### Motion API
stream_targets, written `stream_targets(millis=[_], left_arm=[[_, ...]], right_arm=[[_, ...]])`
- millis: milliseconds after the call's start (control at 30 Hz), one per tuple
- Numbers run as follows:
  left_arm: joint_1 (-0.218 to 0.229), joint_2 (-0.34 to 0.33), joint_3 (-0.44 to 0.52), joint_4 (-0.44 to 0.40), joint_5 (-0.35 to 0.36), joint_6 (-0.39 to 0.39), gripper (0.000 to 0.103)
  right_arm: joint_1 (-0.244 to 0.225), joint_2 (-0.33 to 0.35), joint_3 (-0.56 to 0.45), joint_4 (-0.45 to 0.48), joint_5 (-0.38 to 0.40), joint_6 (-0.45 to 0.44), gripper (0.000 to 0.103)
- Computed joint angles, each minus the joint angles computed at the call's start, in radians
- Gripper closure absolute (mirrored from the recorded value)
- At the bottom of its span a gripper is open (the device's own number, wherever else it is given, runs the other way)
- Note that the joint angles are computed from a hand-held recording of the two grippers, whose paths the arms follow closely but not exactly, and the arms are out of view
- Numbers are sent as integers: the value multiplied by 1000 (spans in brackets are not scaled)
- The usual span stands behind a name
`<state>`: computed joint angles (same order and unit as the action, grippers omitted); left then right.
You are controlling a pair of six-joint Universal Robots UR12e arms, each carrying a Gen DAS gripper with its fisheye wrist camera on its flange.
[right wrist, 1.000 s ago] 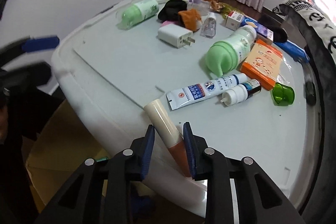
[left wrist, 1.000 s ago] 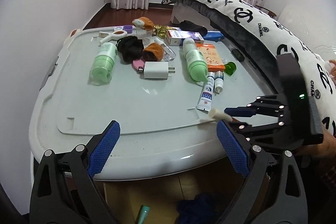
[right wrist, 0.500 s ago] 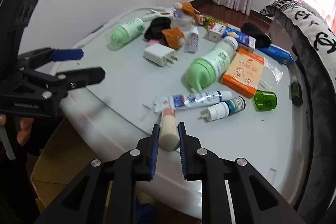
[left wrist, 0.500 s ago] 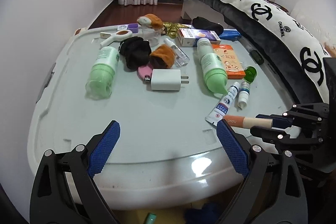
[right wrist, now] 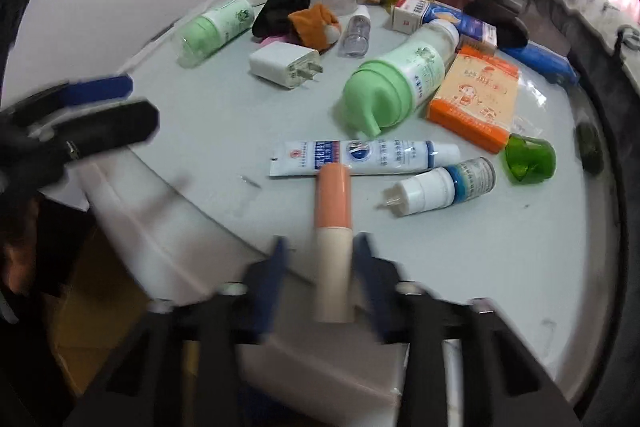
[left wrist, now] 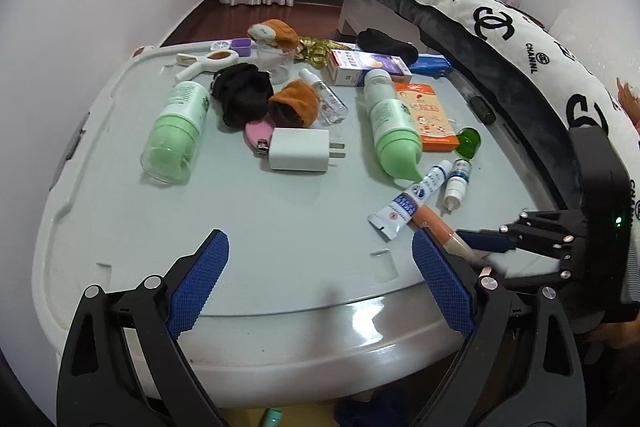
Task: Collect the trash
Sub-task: 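Grasp the white charger plug with the left tool while the right tool holds the tube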
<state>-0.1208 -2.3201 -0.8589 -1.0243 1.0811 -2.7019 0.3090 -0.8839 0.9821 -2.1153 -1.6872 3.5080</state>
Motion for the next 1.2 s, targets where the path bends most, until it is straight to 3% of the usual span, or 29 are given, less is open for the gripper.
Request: stream_targets(millis=[100,300,433,567,700,800,867,933,1000,1200], left_arm=[[1,-8,15,-8,17,-10,12],[-8,-47,78,-29,70,-36,12],[-24,-99,156,-34,81,-24,12],[-49,-173,266,-36,133,-28,12],[-65,-232,365,-86,151,-21,12],[-83,-259,401,-98,212,3,12],[-91,-288,453,-150,240,26,12],[-88,-321,521,-212,214,4,26],[-79,-316,509,-194,173,-33,34],[-78,-256,399,-144,211,-21,34]], right_arm=[[1,-3,5,-14,22,43,86],[-17,-54,83,-162,74,144,85],[-18,-71,98,-203,48,148,85],[-21,-78,106,-202,42,140,85],[-24,-80,111,-211,53,133,85],[-24,-81,110,-219,58,124,85],[-22,-80,108,-221,53,117,85],[-22,-79,105,-221,56,112,85],[-23,-80,105,-224,58,111,85],[-21,-83,105,-236,46,105,85]])
